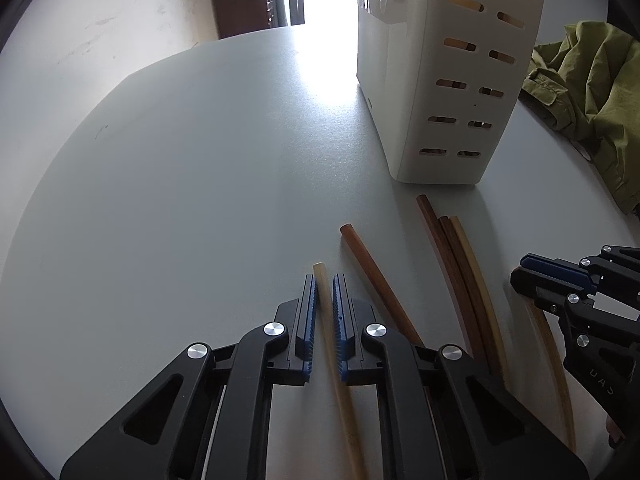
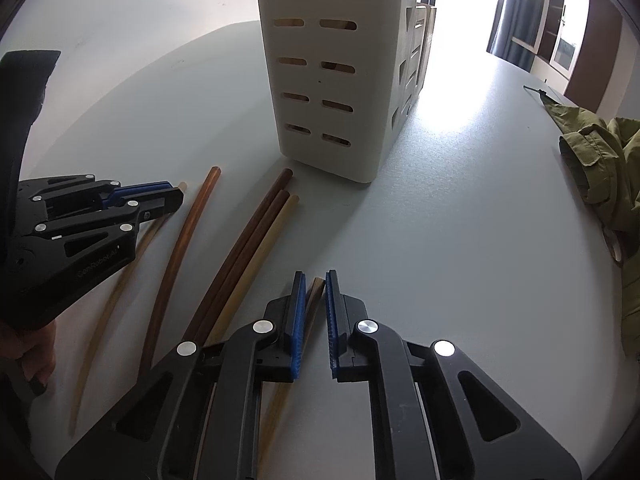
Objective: Organize utensils
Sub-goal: 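Grasp a light chopstick with left tool while right tool grasps a light one, then lift both held chopsticks and carry them above the utensil holder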
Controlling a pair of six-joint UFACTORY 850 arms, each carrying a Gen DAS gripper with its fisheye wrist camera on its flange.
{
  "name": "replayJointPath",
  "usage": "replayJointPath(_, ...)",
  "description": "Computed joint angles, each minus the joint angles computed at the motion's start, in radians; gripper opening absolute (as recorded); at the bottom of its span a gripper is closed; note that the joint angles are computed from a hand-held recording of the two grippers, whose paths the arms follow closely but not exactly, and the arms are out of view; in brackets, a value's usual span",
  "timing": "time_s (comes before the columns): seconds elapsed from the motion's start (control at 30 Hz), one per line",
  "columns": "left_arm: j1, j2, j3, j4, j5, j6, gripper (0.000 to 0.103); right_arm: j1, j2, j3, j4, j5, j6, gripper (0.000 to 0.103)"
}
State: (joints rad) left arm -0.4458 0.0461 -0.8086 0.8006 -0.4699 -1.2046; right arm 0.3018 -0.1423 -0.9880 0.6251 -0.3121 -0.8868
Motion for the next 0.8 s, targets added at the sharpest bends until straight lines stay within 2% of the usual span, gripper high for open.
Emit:
replayJointPath(0.4, -0.011, 0.043, 0.023, 0.04, 0.005, -0.042, 0.006, -0.017, 0.003, -0.006, 0.09, -0.019, -0.086, 0.007)
replayJointPath(0.8, -0.051, 0.174, 0.047, 0.218, -0.008, -0.229, 0.006, -0.072, 0.076, -0.013, 0.435, -0.064, -0.389, 0.007)
